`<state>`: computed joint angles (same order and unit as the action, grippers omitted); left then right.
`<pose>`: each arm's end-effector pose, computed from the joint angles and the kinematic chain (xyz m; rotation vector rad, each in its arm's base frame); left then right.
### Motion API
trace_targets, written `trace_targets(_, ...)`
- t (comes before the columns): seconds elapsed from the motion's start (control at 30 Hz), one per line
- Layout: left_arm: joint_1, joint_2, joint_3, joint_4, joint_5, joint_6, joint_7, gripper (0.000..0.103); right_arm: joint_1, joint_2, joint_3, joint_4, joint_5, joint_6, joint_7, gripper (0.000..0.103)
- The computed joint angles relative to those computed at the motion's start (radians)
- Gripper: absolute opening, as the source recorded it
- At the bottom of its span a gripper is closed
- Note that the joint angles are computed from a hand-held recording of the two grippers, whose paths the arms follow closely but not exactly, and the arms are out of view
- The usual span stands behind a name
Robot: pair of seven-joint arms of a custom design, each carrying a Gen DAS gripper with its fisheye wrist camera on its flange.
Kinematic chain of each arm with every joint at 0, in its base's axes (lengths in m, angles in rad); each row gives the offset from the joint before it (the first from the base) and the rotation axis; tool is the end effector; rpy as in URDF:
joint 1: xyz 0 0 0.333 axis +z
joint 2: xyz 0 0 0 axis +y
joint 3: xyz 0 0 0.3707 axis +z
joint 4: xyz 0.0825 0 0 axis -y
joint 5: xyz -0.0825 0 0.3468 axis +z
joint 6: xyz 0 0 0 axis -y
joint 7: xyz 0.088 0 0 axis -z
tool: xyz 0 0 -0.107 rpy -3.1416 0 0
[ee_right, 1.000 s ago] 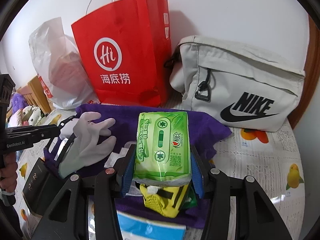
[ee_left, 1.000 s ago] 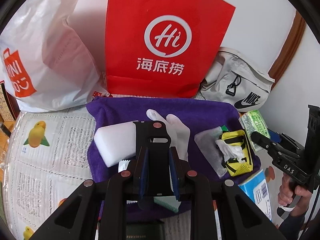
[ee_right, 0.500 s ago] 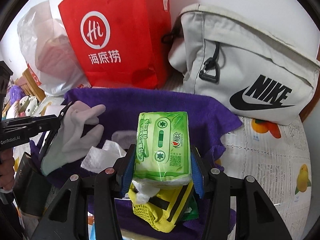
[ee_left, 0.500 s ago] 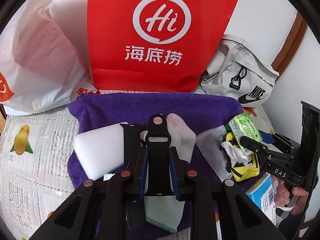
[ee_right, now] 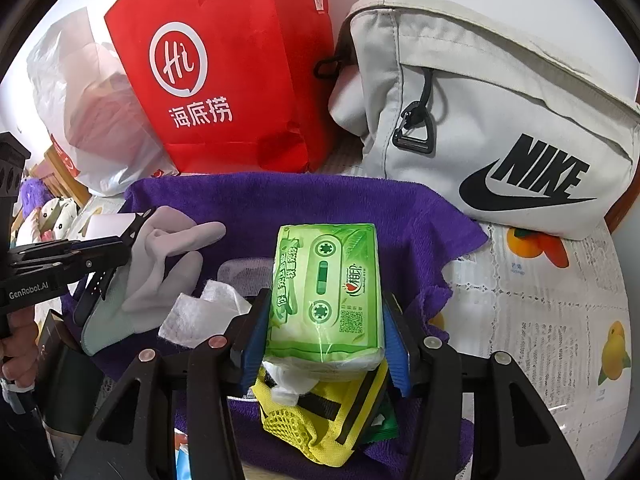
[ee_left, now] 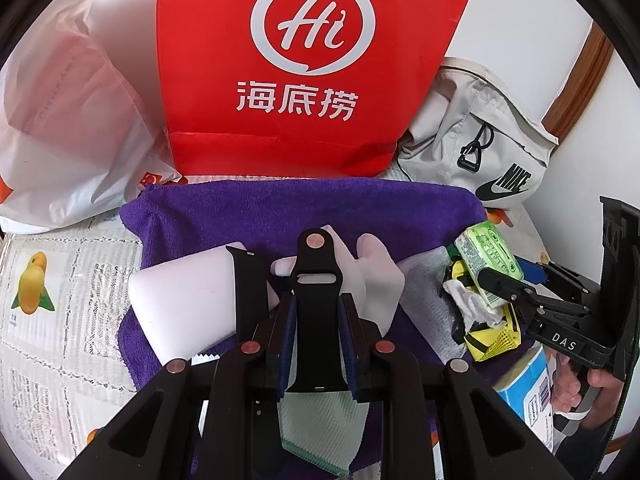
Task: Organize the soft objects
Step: 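Open the left gripper over the towel while the right releases the green packet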
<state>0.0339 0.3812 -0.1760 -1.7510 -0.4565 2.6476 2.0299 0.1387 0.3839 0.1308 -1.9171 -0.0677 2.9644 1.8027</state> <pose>0.6761 -0.0665 0.4821 -1.7637 2.2089 -0.8721 0.6415 0.1696 0.4478 -1.8521 1.7203 -0.4350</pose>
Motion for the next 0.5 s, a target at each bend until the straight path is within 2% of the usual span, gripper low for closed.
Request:
trace_targets(0.2, -0.004, 0.003, 0.001, 0.002, 0.006, -0.003, 0.0, 0.021, 0.0, 0.001, 0.001, 0.001, 0.001, 0.001, -0.004, 0.052)
trace_targets(0.37, -0.006, 0.006, 0.005, 0.008, 0.013, -0.013, -0.012, 0.021, -0.006, 0.001, 0.01, 0.0, 0.008, 0.006, -0.017, 0.06)
trace_targets(0.47, -0.011, 0.001, 0.014, 0.008, 0.027, -0.01, -0.029, 0.039, 0.001, -0.005, 0.004, -0.008, 0.0, 0.02, -0.019, 0.063)
trace_targets(0.5, -0.01, -0.003, 0.014, 0.004, 0.026, -0.003, -0.032, 0.041, 0.011, -0.008, -0.007, -0.011, -0.009, 0.026, -0.011, 0.065)
